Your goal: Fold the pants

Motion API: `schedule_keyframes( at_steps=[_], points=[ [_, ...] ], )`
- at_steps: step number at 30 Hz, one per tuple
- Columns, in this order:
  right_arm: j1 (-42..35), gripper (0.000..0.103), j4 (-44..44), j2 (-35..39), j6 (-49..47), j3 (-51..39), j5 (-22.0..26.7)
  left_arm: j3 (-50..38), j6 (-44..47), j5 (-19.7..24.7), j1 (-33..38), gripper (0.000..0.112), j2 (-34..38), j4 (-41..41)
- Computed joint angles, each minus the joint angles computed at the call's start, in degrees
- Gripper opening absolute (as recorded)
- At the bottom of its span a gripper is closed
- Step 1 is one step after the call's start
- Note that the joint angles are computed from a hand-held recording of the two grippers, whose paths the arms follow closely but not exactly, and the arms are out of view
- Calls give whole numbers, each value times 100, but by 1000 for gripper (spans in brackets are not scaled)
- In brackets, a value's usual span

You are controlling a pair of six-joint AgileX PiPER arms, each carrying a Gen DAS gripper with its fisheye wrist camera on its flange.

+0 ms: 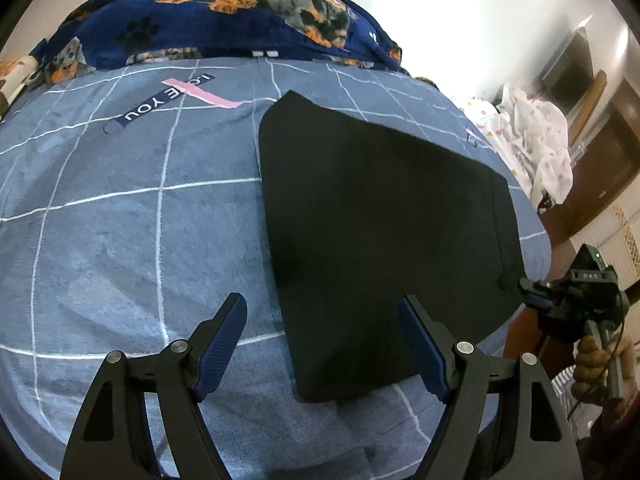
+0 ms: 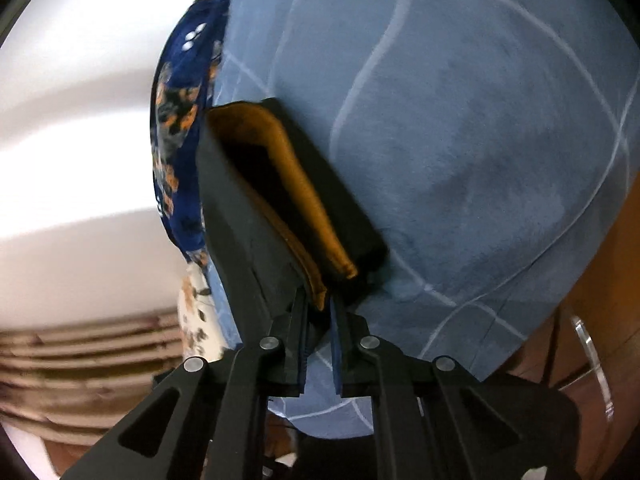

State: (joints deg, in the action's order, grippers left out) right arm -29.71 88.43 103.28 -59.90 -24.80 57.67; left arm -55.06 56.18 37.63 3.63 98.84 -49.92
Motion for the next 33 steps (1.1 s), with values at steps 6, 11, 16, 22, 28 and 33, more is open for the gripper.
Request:
schedule_keyframes(
  at_steps=[6, 11, 16, 22, 28, 33],
  points=[
    [62, 9, -64, -109, 90, -30, -95, -110, -210, 35, 6, 78, 291, 121],
    [453, 9, -279, -458, 613, -191, -595, -73, -73, 124, 112, 78, 352, -77],
    [803, 15, -592, -1015, 1262, -224, -1151, -37, 3, 94, 102, 78, 312, -95],
    [947, 24, -841, -1234, 1624, -242, -1441, -30, 30, 101, 98, 78, 316, -103],
    [703, 56, -857, -1222, 1610, -148, -1510, -27, 41, 117, 119, 78, 337, -139],
    [538, 36, -703, -1194, 1301, -124, -1300, -28, 37, 103, 110, 78, 341, -137]
  ],
)
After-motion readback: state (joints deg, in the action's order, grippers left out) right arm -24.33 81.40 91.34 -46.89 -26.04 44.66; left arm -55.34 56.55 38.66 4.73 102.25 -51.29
